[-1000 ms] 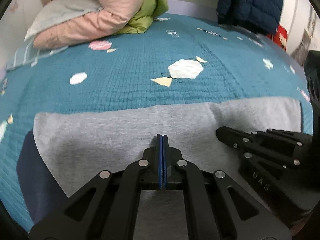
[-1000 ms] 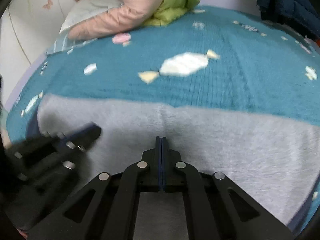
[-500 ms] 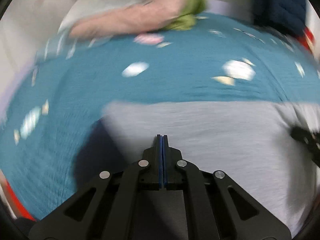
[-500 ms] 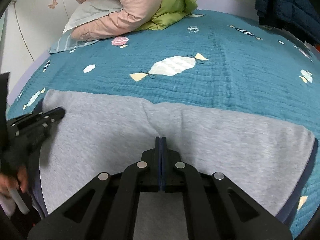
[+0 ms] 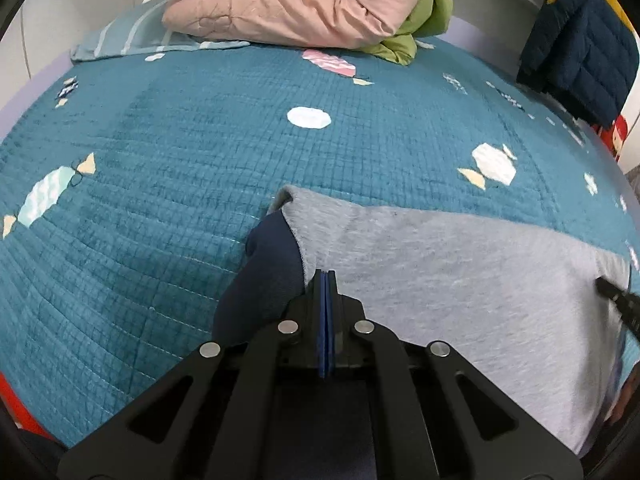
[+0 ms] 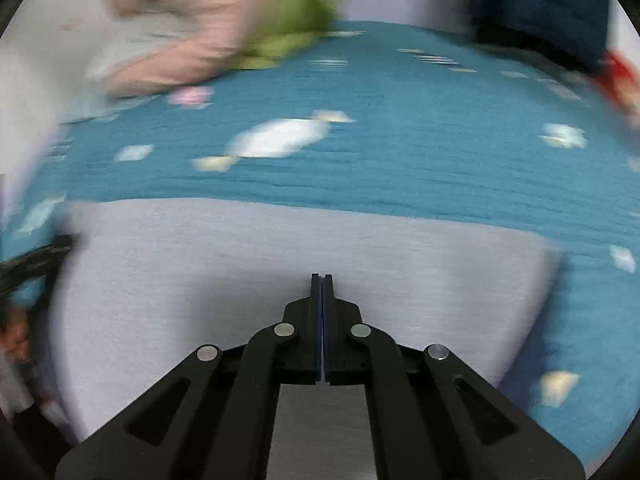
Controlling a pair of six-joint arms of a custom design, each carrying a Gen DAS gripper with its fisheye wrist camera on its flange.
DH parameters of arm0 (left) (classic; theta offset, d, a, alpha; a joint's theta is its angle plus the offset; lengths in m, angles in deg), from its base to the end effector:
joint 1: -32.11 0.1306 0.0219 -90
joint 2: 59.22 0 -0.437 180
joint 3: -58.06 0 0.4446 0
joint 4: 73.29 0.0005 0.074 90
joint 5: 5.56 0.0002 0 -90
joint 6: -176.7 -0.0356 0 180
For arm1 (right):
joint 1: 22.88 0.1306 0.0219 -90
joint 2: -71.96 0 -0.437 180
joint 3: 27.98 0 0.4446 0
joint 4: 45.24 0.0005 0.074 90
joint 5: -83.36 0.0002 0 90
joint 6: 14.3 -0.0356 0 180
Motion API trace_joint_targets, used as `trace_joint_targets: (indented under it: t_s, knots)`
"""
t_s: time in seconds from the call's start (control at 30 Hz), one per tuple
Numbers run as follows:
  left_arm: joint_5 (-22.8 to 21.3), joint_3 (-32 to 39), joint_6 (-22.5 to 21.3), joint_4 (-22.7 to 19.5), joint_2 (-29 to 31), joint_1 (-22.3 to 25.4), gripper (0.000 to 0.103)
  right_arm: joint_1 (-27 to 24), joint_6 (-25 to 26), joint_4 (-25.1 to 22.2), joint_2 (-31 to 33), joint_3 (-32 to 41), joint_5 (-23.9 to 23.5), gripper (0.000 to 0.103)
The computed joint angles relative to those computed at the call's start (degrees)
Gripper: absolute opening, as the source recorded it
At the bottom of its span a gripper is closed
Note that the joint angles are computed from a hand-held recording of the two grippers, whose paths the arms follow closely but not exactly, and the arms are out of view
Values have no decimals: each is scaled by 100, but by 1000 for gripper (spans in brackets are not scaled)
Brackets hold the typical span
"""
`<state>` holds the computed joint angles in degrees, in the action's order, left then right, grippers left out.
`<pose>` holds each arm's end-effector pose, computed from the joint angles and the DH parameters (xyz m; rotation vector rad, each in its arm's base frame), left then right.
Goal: Fold large clothes
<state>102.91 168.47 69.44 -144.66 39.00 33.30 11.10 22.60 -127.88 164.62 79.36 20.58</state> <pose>0.5741 0.0001 0.5643 0.4690 2.5057 -0.2962 0.4337 0.2721 0.5818 0.5400 2.4851 -0.1050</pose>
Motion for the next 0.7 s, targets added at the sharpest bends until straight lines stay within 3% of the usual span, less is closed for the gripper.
trace_joint_targets:
  t_s: [0.13,0.2,0.3,0.47,0.53,0.57,0.7]
  knots:
    - [-15,-25,7,45,3,-9,2,-376,-899,71,-520,-599,-311,0]
    - [44,-52,-4,74,-2,17,2,-405,-907,127,-543,-665,-395,0]
    - [31,-142,-47,184,-39,12,2,-306,-619,-252,-248,-468,-237,0]
    - [18,-101,-53,111,-49,12,2,-312,-848,-168,-395,-487,-275,0]
    - [78,-71,79,28,-66,42,3,-158,-945,-360,-401,-332,-13,0]
    - [70,-77,139,19,-113,53,3,-114,-887,-400,-372,-239,94,6]
    - [19,-180,123,230,-392,24,3,239,-663,-388,-337,134,572,6]
